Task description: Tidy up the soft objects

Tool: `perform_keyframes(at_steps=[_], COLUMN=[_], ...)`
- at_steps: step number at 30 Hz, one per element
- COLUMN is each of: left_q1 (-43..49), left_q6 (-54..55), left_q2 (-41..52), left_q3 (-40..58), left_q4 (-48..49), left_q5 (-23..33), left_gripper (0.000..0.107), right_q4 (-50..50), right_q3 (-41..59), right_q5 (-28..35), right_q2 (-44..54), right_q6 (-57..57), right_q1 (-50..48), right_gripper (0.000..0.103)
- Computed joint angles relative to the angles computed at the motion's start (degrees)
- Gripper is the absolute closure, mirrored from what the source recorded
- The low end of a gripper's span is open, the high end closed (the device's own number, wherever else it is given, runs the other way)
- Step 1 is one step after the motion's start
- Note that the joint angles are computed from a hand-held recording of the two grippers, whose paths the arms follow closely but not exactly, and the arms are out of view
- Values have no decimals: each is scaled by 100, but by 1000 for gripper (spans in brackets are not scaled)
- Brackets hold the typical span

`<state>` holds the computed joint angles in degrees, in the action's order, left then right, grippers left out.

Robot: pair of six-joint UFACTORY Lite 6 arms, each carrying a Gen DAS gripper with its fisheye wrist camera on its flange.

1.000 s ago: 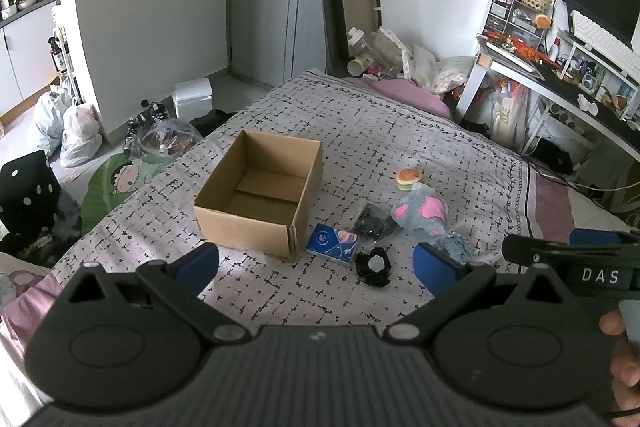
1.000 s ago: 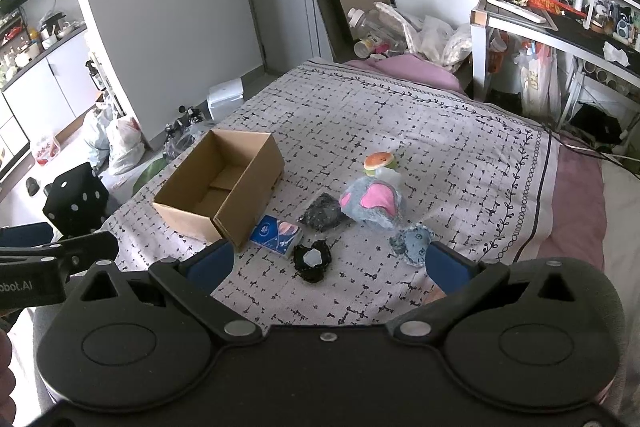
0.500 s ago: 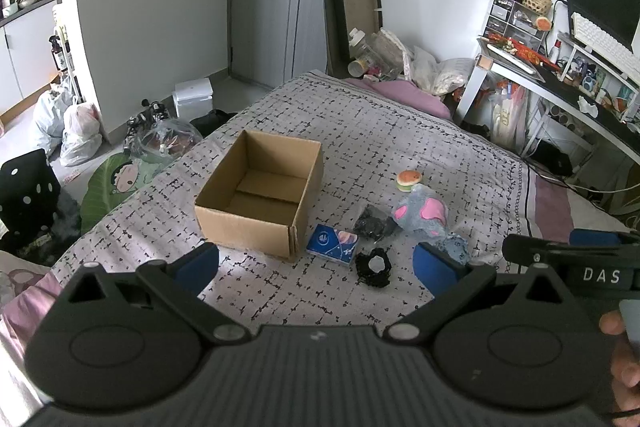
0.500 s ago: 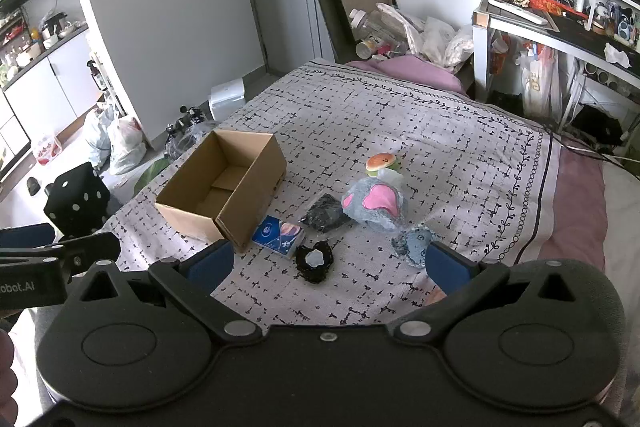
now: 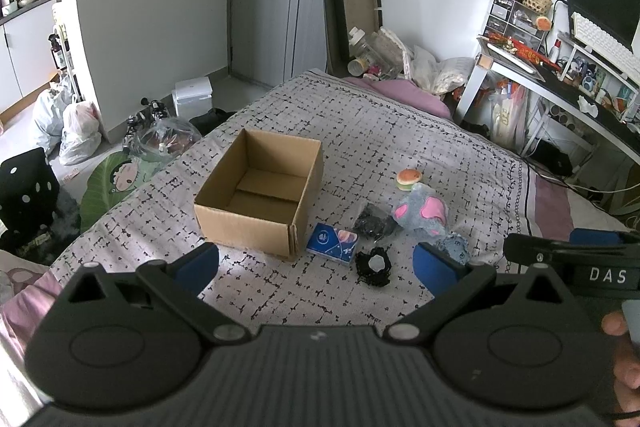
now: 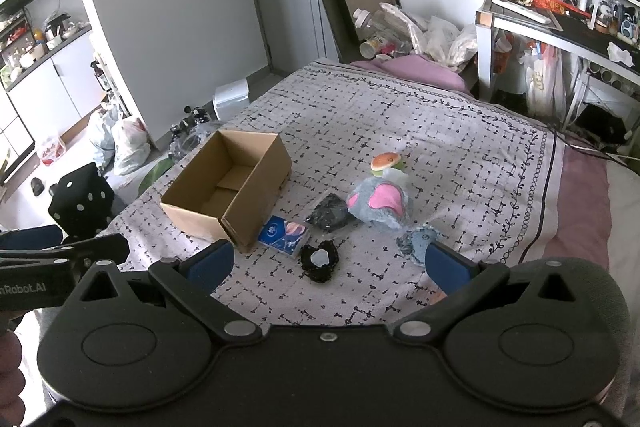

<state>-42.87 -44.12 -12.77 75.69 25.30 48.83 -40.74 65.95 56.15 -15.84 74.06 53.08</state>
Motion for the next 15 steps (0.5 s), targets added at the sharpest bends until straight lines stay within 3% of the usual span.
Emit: perform_keyframes(at_steps=[15], left_q1=[233], left_q6=[142], left_q2=[62], left_q3=[-250], left_q4=[-174], left_q5=[-417], left_gripper=[5], right_q4=[105], right_q3=[-242], right_q5=[-357], right_q2=[82], right_q6=[-123], right_q1=[-224], right_gripper=[0])
